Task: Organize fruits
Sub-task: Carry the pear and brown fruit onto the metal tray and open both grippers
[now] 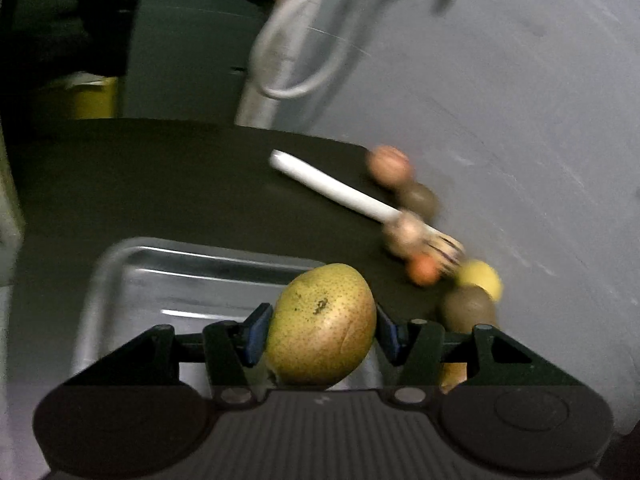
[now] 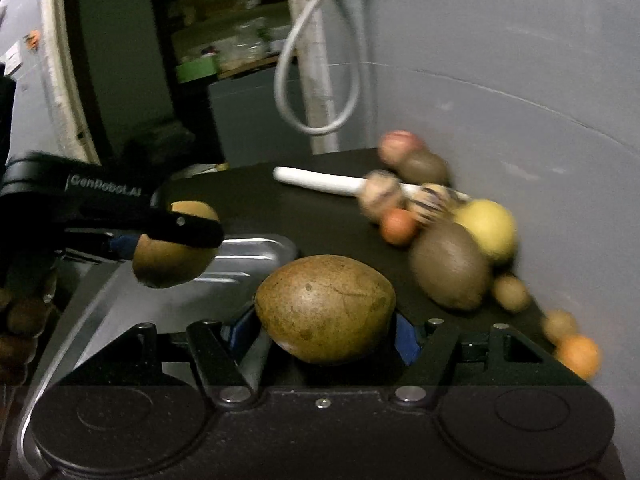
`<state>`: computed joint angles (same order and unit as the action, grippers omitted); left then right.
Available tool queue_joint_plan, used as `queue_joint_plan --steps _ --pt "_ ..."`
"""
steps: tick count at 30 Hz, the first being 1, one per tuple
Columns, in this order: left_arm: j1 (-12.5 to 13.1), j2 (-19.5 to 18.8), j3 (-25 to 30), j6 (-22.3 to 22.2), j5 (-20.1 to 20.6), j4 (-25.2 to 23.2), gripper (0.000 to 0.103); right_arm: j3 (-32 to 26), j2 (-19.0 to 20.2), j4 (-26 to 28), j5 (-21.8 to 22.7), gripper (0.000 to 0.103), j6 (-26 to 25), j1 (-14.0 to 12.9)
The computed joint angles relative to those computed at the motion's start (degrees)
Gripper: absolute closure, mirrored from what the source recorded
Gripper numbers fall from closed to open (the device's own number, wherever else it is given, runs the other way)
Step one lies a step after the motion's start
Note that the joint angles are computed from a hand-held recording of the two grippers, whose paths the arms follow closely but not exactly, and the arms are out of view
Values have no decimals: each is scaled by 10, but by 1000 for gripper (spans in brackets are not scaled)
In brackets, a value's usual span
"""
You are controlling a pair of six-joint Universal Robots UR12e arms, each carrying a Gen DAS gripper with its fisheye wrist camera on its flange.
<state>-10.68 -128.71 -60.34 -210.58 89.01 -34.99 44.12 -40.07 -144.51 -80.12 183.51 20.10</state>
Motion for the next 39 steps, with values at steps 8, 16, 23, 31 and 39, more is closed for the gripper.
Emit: queue_joint_plan --steps 8,16,23,31,39 --pt "19 15 -37 -23 35 10 44 -143 79 75 33 33 -24 18" --pt "26 22 -66 -23 33 29 44 -210 118 114 27 33 -50 31" --pt "27 24 -76 -14 28 33 44 -200 115 112 20 33 -60 34" --pt "30 24 -72 -18 19 25 36 -200 115 119 20 27 -66 36" --pt "26 36 -77 -21 35 23 16 -131 74 73 24 13 -52 33"
